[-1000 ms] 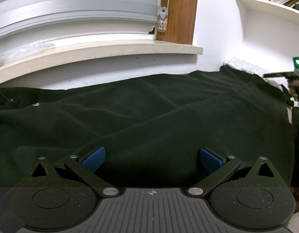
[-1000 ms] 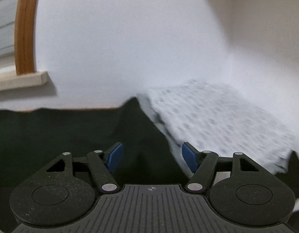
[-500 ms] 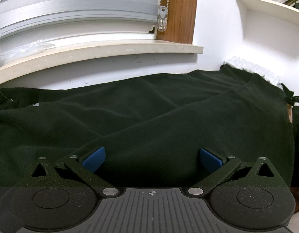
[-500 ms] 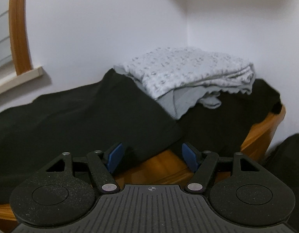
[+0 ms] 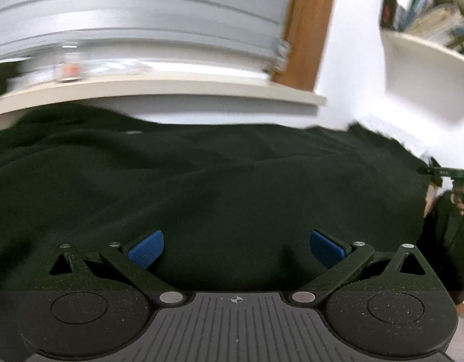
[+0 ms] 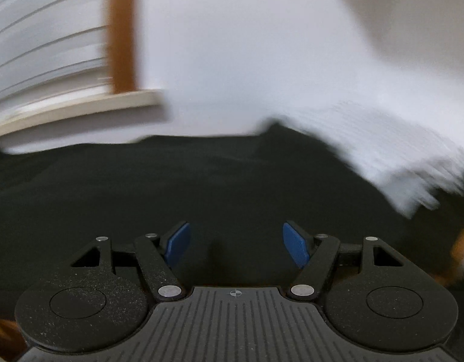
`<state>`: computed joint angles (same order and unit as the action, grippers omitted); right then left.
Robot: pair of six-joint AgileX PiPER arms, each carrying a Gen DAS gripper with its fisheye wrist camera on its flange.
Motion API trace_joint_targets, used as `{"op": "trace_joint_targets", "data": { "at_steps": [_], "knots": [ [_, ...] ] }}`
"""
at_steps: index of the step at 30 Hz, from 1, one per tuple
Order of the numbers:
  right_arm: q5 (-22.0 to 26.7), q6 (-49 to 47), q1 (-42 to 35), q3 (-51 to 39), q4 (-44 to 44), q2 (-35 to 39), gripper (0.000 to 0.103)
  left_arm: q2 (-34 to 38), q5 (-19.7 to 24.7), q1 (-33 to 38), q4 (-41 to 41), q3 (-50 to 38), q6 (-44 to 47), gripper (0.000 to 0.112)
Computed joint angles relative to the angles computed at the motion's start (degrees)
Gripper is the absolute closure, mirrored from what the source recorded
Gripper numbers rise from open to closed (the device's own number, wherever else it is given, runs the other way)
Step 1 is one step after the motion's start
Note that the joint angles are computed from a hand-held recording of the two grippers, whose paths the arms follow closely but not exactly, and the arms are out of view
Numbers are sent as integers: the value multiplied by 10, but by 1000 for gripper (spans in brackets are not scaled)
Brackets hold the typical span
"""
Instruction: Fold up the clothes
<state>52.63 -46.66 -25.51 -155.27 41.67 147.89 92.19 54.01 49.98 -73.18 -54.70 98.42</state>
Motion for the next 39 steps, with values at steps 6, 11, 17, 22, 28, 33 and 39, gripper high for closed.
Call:
{"op": "trace_joint_targets", "data": {
  "at_steps": [6, 11, 17, 22, 28, 33, 39],
  "knots": [
    [-23, -238, 141, 309, 132, -180, 35, 6, 125, 233, 0, -8, 48, 9],
    [52, -283, 293, 320, 156, -191, 35, 63, 157, 328, -15, -81, 26, 15],
    [118, -271, 453, 224, 110, -147, 35, 110, 151, 339, 0, -119, -5, 28],
    [133, -264, 549, 153, 65, -114, 35, 120, 106, 326, 15, -106, 3, 34],
    [91, -259, 630, 144, 33, -103, 35, 128, 89, 320, 24, -112, -3, 34],
    [66, -246, 669, 113, -7, -75, 35, 133, 87, 318, 31, -122, -14, 34],
    [41, -240, 691, 116, -47, -65, 38, 135, 83, 320, 29, -132, -27, 34]
  ]
}}
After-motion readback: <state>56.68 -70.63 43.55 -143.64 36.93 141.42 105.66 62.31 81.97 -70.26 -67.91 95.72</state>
